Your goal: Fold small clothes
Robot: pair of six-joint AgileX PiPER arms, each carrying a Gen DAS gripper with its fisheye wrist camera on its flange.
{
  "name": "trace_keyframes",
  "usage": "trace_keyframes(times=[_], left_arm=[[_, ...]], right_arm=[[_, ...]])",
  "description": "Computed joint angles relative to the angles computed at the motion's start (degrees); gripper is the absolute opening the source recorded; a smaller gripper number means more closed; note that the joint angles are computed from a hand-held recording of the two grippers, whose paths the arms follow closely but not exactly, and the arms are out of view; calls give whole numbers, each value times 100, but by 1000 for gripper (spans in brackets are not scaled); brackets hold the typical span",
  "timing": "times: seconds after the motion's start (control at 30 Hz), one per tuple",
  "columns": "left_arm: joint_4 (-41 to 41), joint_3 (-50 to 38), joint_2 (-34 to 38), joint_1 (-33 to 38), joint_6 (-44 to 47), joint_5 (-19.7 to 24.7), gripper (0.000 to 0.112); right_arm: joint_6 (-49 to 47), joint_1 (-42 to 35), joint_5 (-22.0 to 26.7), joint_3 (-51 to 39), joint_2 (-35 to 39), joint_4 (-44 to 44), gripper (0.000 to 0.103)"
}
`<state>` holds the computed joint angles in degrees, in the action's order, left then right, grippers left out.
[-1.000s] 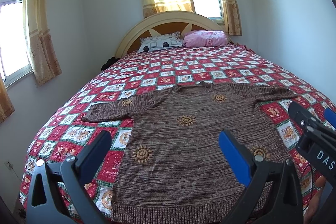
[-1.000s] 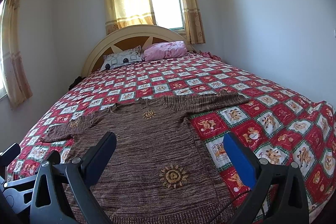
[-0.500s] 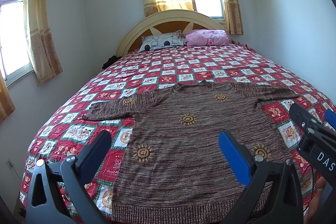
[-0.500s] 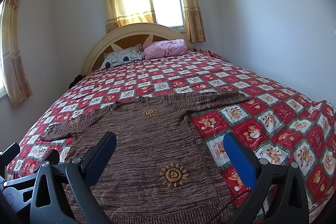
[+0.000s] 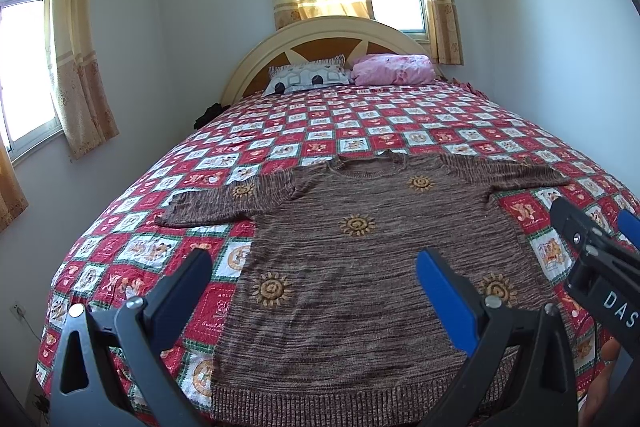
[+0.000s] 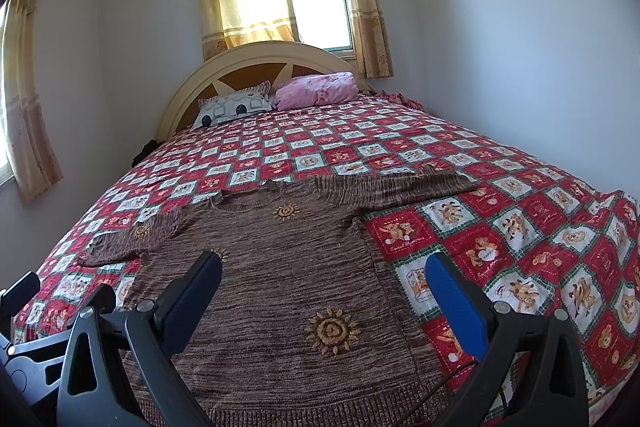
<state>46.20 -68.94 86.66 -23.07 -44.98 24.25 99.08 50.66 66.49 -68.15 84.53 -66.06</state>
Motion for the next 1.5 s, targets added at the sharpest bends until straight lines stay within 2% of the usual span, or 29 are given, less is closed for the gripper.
trace_keyframes(times=[0.33, 0.6, 0.8, 0.9, 1.0, 1.07, 1.1, 1.17, 1.27, 1.37, 1.43, 1.47, 1.5], left_arm=[[142, 63, 83, -31, -167, -31, 103], [-496, -201, 502, 119, 422, -140, 103], [-2022, -456, 1054, 605, 1971, -611, 103], [-2718, -988, 1569, 812, 2667, -395, 103], [-3251, -1806, 2133, 976, 3120, 50, 103], [-3390, -2442, 2523, 1032, 3246, 399, 103], [-3416, -2701, 2676, 1034, 3271, 548, 103], [-3539, -3258, 3005, 1048, 3422, 849, 103], [-3528, -4190, 3581, 1032, 3519, 1271, 103], [-3457, -5049, 4125, 1025, 3461, 1605, 103], [-3549, -5708, 4508, 1037, 3543, 1943, 103], [-3612, -6227, 4808, 1044, 3621, 2199, 103], [-3632, -6517, 4974, 1046, 3647, 2333, 103]], right_arm=[[-26, -102, -155, 72, -37, 62, 102], [18, -312, -430, 235, 43, -44, 102], [-47, -1066, -1274, 606, 57, 153, 102], [139, -1738, -1937, 986, -29, 256, 102], [56, -2648, -2718, 1225, -133, 518, 100], [-420, -3380, -3208, 1179, -136, 955, 92], [-865, -3741, -3335, 1044, -95, 1293, 85], [-2011, -4537, -3606, 616, 138, 2073, 78], [-3730, -5591, -3923, -220, 756, 3350, 78], [-5266, -6335, -3553, -1386, 1466, 5012, 78], [-5683, -6674, -3129, -2337, 2149, 5458, 66], [-5943, -6797, -2870, -2872, 2536, 5649, 55], [-6174, -6881, -2630, -3356, 2880, 5769, 49]])
